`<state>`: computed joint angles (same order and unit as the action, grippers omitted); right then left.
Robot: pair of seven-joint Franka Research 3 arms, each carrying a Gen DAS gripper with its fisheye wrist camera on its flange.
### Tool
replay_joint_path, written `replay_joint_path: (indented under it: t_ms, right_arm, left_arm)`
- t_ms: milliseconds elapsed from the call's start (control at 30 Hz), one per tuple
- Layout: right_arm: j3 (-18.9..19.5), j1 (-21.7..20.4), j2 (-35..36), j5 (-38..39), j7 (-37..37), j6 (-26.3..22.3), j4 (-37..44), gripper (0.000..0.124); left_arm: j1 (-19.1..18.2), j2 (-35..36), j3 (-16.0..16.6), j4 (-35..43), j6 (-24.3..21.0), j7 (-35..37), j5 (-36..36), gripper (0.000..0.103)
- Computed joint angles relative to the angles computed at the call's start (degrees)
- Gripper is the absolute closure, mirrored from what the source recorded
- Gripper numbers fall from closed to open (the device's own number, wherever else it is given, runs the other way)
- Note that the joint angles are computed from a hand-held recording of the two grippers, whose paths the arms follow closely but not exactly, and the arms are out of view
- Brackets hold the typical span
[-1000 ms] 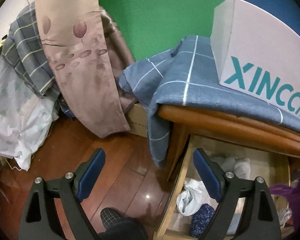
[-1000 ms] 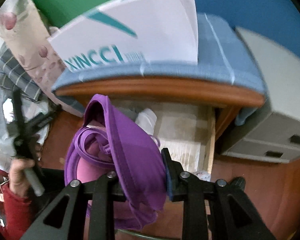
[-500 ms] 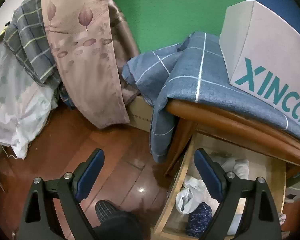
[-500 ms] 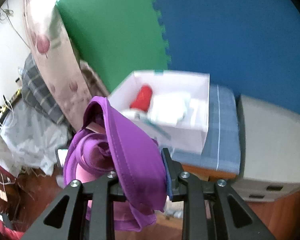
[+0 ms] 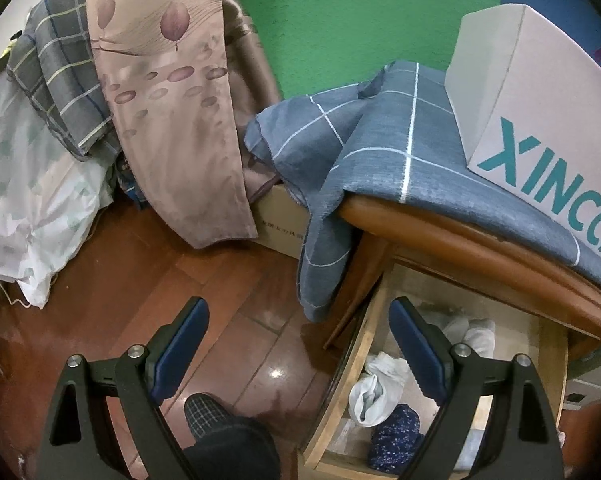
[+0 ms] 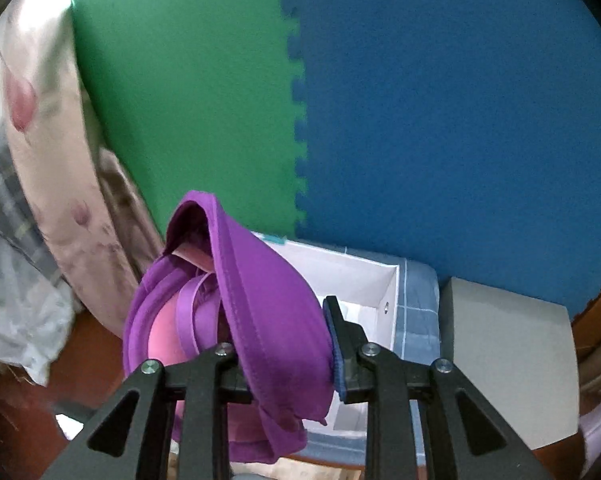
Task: Take underwear out of drawer
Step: 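Carry the purple bra with the right gripper into the white box, then open the right gripper to drop the purple bra in the box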
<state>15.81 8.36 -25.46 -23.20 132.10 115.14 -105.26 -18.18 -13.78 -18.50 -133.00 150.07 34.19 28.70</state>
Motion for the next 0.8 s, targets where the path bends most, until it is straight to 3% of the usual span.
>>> replay_joint_path:
  t_ms: [167,467,633,800]
  right_arm:
    - [-0.16,1.21,10.42,-2.32,-0.51,-2.83,4.62,0.098]
    - [-4.27,7.01,20.15,-6.02,2.11,-3.9,7.47,0.096]
    - [-6.3,9.94,21.43,-5.06,1.84,-4.08,6.94,0.078]
    - [-6.93,11.05,19.59,-3.79,1.95,-3.07,5.19,0.076]
  left_arm:
    - [0.01,-0.2,0.18,-0.14,0.05,0.14,-0.41,0.013]
    - [-0.03,0.18,0.59,-0.02,0.09,1.03,-1.99,0.013]
    - [-0.19,0.21,0.95,-0.1,0.37,1.94,-3.31,0.013]
    - [-0.08,0.12,0.91,-0.22,0.38,2.14,-3.47,0.013]
